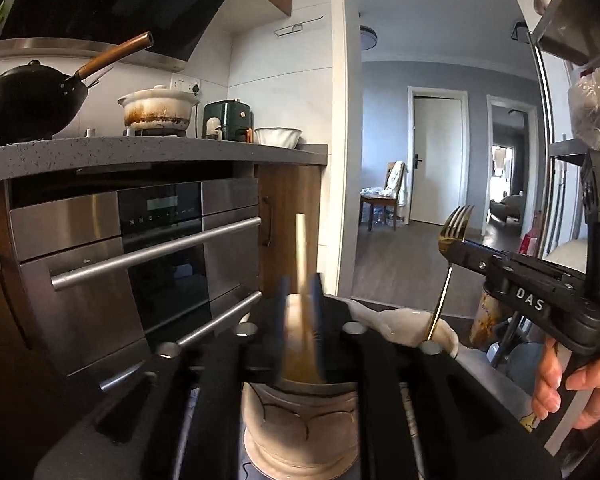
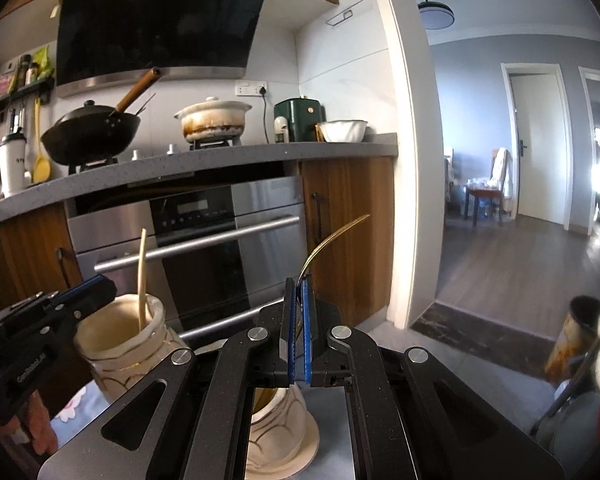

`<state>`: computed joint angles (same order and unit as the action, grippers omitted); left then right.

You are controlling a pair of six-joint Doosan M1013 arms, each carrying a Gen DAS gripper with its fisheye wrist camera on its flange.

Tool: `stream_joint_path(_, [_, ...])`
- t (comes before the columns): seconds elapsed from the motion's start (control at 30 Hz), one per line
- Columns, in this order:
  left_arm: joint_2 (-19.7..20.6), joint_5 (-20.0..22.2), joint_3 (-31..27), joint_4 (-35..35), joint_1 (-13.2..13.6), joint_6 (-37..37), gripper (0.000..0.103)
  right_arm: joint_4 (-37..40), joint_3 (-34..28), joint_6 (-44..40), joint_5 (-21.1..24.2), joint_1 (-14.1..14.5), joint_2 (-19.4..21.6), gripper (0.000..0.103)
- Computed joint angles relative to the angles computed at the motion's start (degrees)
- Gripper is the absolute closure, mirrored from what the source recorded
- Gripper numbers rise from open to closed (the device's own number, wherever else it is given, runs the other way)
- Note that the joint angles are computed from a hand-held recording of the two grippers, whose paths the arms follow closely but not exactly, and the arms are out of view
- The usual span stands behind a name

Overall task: Organize utensils
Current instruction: 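Drop the chopstick into the taller cup with the left tool while the right drops the fork in, then move both open tools back over the loose utensils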

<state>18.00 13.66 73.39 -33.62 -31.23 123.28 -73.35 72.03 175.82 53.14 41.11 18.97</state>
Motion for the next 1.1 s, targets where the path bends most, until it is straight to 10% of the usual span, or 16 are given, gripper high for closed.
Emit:
stream_joint_path(0.1, [-0.3,-0.7,0.2,0.0,0.1,-1.1,0.055,0.6,-0.1,-0.4,0.0,-0.1,0.0,0.083])
stream_joint_path(0.17, [-0.6,-1.0,0.3,1.4,0.0,-2.4,0.052,0.6,0.3,0.6,-0.1,-0.2,-0.3,0.05])
stream_joint_path(0.4, [-2.5,-4.7,2.6,1.0,-0.5,-2.0,0.005,-1.0,2.4,4.2,-2.2,-0.1,-2.0,0.007])
stream_joint_path(1.1, [-8.1,4.9,8.1,12.6,-1.6,-12.6,0.005,3.8,9.4,6.8,4.4,3.2,-8.2,0.005])
